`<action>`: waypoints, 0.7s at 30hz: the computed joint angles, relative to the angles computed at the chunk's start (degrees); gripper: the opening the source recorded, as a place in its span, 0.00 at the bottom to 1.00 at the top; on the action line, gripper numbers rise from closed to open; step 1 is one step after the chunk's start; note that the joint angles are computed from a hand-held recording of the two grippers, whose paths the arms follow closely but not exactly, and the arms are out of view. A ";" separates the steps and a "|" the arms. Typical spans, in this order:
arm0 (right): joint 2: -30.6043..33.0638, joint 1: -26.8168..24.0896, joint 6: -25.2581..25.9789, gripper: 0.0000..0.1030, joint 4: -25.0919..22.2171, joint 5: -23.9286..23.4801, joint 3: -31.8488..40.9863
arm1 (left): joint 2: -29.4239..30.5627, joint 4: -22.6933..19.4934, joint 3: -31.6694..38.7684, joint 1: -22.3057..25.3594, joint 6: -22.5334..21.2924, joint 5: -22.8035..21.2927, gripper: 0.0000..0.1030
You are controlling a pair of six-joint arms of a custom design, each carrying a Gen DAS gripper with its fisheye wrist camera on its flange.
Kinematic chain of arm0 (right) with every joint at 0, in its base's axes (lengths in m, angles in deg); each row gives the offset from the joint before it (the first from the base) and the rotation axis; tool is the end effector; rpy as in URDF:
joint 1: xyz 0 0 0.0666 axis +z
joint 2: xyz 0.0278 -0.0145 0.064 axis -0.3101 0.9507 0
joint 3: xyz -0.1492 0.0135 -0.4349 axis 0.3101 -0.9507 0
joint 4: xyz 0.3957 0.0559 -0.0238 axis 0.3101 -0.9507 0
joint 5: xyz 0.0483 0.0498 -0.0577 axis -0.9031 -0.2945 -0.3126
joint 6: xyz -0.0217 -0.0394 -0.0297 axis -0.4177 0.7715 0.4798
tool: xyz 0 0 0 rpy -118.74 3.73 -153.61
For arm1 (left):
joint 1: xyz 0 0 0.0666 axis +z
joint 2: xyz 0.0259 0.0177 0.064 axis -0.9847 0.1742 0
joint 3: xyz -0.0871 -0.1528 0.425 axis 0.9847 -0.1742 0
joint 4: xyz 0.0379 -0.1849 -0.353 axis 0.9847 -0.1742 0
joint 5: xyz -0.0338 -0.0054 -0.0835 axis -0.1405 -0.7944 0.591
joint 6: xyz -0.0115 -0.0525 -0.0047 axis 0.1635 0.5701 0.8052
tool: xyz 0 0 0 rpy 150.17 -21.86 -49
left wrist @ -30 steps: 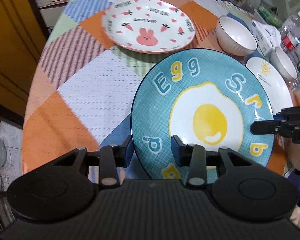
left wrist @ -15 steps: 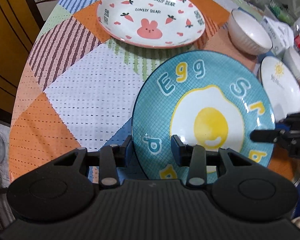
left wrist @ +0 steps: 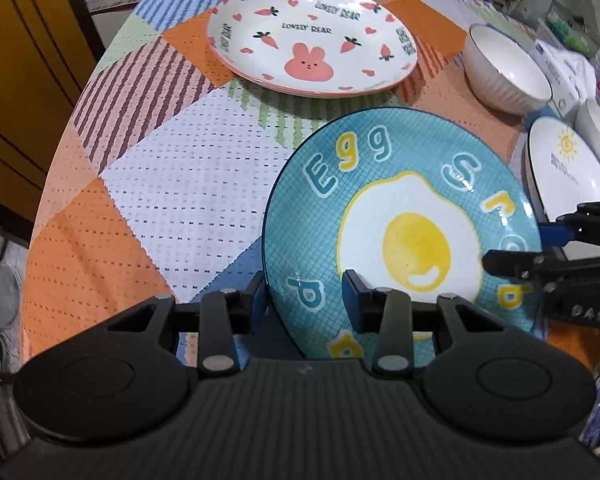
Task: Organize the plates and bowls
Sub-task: 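Lift the blue Egg plate with the right gripper and carry it toward the sun plate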
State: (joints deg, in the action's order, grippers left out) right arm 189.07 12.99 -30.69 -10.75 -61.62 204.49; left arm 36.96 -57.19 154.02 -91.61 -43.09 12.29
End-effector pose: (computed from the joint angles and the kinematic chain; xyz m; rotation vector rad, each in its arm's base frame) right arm 0.5603 0.3382 0.5190 -0.4191 2.7422 0.2593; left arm 0.5697 -0.1234 0.4740 0.2451 2.7279 -0.2819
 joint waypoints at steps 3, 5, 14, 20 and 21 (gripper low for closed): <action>1.11 1.39 5.56 0.44 -2.48 5.35 2.16 | -0.43 0.24 -0.26 -0.13 0.92 -0.07 0.37; 0.71 2.20 9.52 0.44 -1.81 9.00 1.94 | -1.17 0.74 -0.42 -0.43 1.55 -1.31 0.37; -7.45 -0.31 10.63 0.46 5.43 4.83 -2.49 | -7.12 3.76 -0.40 -2.61 2.16 -1.50 0.40; -14.48 -1.94 10.84 0.46 9.60 5.39 -7.69 | -9.50 2.47 0.55 -5.99 2.54 -1.93 0.41; -15.49 -2.20 10.82 0.46 10.17 5.38 -8.56 | -9.77 2.07 0.85 -6.63 2.68 -2.07 0.41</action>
